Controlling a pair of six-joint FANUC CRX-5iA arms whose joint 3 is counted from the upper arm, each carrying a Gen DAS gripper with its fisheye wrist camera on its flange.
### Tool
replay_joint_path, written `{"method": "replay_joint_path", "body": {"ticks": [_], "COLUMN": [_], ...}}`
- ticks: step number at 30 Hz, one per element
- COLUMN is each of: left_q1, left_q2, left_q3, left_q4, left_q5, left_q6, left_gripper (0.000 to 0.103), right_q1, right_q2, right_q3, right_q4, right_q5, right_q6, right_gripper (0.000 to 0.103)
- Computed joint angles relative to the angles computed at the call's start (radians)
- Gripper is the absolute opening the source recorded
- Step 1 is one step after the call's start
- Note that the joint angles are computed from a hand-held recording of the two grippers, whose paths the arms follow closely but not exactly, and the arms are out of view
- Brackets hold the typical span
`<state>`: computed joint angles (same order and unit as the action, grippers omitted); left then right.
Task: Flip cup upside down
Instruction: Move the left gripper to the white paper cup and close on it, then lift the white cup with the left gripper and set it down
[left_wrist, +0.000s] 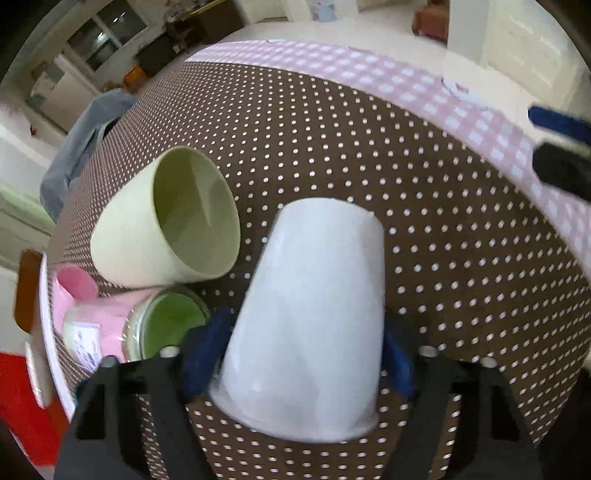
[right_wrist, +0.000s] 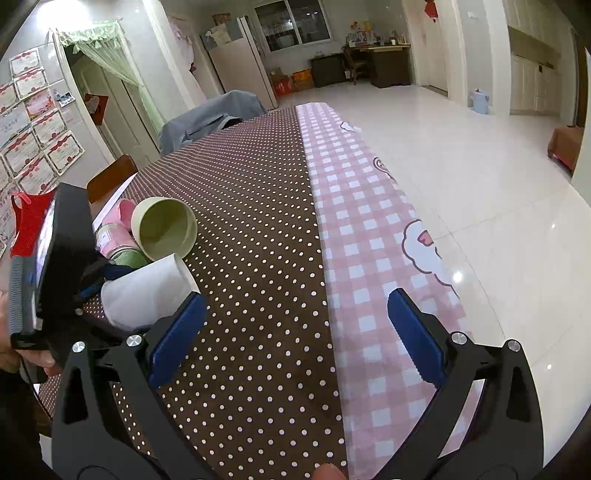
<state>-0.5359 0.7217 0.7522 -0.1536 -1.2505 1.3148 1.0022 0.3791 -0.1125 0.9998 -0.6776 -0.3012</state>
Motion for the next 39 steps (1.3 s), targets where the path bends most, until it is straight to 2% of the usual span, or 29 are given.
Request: {"method": "replay_joint_path", "body": {"ticks": [8, 16, 22, 31, 39], "left_q1": [0.005, -0.001, -0.020, -0.016, -0.015], "left_q2": [-0.128, -0.259, -0.365, -0.478, -0.474], "left_q3": [-0.195, -0.354, -0.451, -0.583, -0.623], "left_q4": [0.026, 0.021, -0.034, -0.066, -0.034], "left_q5": [0.112, 0.174, 0.185, 0.178, 0.189], "left_q6": [0.073, 0.136, 0.203, 0.279, 0.259], "left_gripper": [0.067, 0.066, 0.066, 0.066, 0.067], "right_q1": [0.029, 0.072, 0.084, 0.090, 0.095], "right_q2": [-0.030, -0.092, -0.116, -0.099, -0.096], "right_q3": [-0.046, -0.117, -0.143, -0.127, -0.129], "right_q4": [0.071, 0.184, 0.249, 0.271, 0.270], "right_q5": [-0.014, -0.033, -0.038, 0.023, 0.030], "right_q6": [-0.062, -0.153, -0.204, -0.200, -0.201], "right_gripper": [0.097, 0.097, 0.097, 0.097, 0.097]}}
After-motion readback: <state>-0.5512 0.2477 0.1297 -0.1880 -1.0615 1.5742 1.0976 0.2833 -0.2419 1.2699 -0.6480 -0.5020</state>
